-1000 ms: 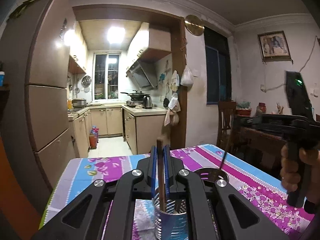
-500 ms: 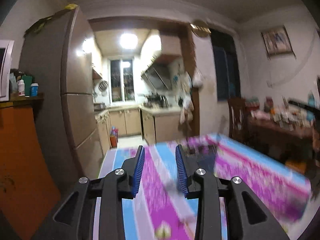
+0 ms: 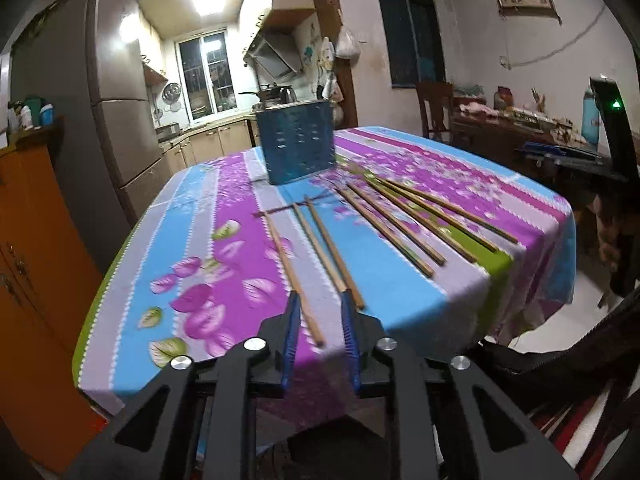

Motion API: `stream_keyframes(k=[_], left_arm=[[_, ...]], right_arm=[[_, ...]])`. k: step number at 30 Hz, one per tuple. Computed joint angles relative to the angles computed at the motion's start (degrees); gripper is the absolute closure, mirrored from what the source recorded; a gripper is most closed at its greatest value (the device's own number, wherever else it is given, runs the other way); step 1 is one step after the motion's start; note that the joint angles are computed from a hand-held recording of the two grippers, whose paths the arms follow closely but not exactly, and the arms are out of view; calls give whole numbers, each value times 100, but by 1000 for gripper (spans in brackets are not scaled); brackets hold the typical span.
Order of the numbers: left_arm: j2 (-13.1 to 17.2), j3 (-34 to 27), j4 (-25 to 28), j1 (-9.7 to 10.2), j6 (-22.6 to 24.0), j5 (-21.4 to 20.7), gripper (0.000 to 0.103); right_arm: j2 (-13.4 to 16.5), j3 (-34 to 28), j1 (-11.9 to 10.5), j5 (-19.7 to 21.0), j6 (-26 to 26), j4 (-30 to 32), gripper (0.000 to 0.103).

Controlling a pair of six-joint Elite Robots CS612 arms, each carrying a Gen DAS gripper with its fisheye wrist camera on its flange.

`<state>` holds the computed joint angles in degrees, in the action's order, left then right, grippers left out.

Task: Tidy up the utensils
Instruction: 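Move both open tools back over the remaining chopsticks, then close the right tool on a wooden chopstick while the left tool grasps another chopstick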

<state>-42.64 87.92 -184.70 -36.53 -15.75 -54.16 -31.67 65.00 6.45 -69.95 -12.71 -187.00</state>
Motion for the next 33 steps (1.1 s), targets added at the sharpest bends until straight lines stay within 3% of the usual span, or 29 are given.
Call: stream_keyframes(k=[5,19,24,29,33], left_arm=[[158,-263,337,-49,-106,119,85],[481,-706,964,-55,-49,461,85],[519,-707,879,-52,-164,468,85],[552,-706,758,-76,-160,500,94],[558,-703,724,-78,-216,504,94]], right_arm=[[-38,270,82,-275,-539,-286,60],[-14,447,105,-239,-751,-321,60],[3,459,125,-171,-800,-314,60],[-11,502,142,13,-911,-201,81],[8,475,171,40,-1028,-31,82]])
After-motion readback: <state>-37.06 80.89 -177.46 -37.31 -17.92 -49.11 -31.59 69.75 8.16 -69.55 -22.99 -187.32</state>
